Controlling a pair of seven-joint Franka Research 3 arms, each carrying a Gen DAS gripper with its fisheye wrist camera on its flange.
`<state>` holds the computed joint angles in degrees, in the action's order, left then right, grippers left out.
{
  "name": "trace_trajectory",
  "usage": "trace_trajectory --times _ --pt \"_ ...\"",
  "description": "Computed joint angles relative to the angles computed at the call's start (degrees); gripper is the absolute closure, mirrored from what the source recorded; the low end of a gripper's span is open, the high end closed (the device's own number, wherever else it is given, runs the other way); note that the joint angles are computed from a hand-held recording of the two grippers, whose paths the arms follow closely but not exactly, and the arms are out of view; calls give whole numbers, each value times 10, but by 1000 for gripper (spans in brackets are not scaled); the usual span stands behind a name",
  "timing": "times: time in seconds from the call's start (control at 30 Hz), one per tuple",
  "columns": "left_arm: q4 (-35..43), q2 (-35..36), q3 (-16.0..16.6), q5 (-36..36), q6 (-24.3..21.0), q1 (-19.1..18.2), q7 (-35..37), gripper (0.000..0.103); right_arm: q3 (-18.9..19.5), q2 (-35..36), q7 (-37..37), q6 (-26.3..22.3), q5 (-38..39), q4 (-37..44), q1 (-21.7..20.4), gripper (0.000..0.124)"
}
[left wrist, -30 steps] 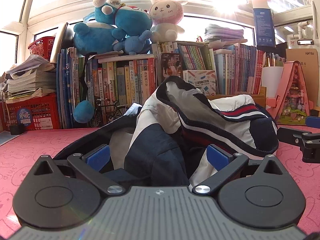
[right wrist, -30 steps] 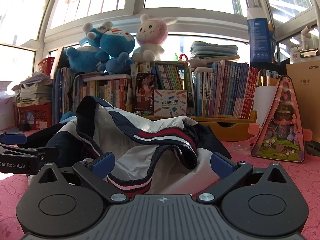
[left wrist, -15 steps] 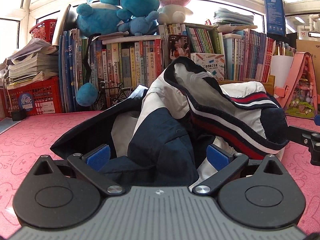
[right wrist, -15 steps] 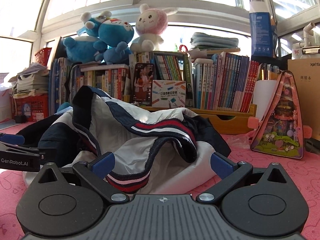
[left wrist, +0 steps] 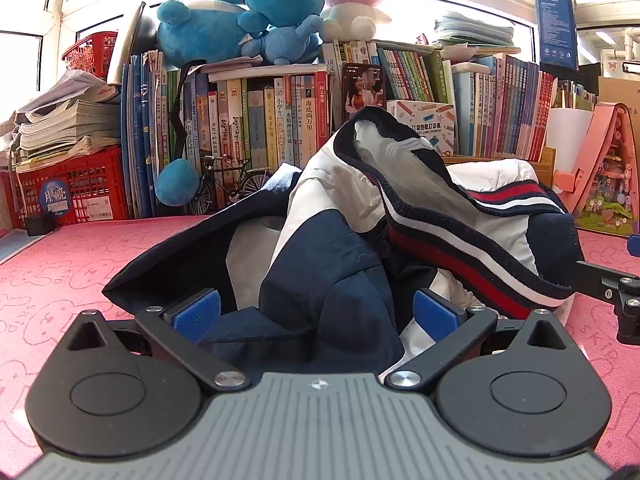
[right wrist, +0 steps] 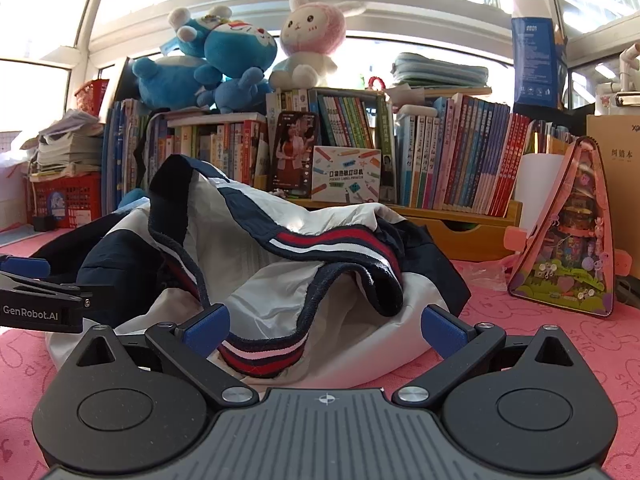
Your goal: Fold clothes
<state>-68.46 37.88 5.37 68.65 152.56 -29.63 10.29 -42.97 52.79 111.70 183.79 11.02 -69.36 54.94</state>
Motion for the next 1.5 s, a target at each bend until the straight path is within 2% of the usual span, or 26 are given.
trace_trajectory --times 0.8,0.97,1.3,1.4,1.5 --pt "6 2 0 -10 -15 -2 4 0 6 -3 -5 0 -2 0 -3 21" --pt "7 3 -1 -14 -16 -1 5 0 18 -6 -9 -5 -5 3 -11 21" --pt "11 4 -4 -28 -25 1 15 0 -5 0 33 -16 -28 4 -1 21" --pt "10 4 -17 -53 -13 14 35 0 3 -3 36 -16 -33 3 -5 21" --pt "12 8 -44 -116 26 45 90 0 6 -4 40 -23 -39 7 -9 21"
